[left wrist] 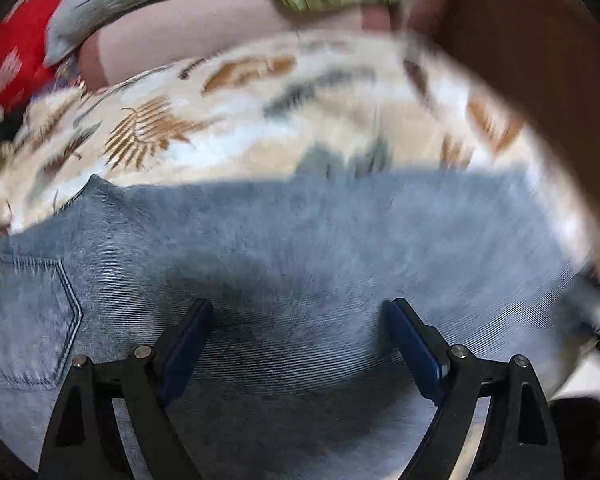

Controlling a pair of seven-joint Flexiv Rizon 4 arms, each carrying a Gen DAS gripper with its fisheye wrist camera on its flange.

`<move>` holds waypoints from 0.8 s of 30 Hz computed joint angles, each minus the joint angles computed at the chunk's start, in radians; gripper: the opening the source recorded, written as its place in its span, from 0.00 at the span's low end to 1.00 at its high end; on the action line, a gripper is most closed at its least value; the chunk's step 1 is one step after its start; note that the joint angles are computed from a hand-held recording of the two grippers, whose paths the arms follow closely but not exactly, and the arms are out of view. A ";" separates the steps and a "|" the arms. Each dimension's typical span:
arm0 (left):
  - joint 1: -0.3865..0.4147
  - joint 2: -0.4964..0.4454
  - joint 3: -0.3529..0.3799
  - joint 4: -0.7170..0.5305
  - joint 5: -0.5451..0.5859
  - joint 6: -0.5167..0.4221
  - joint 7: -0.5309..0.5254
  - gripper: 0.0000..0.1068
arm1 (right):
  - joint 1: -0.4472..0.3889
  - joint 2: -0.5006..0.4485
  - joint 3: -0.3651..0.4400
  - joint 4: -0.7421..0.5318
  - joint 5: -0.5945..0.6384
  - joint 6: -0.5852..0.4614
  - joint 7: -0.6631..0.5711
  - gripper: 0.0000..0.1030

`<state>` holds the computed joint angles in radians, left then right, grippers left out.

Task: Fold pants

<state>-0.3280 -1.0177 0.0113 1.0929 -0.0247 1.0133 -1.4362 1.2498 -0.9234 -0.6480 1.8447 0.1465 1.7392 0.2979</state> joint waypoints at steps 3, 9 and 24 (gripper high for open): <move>-0.009 0.019 0.017 0.029 0.013 0.032 -0.021 0.85 | -0.009 0.009 0.005 -0.010 -0.021 -0.030 -0.006 0.62; -0.009 0.058 0.039 0.088 0.040 0.116 -0.032 0.85 | -0.029 0.029 0.016 -0.023 -0.094 -0.091 -0.003 0.60; 0.162 0.087 -0.150 0.183 -0.142 0.133 0.098 0.89 | -0.117 0.097 0.081 -0.384 -0.588 -0.604 -0.176 0.26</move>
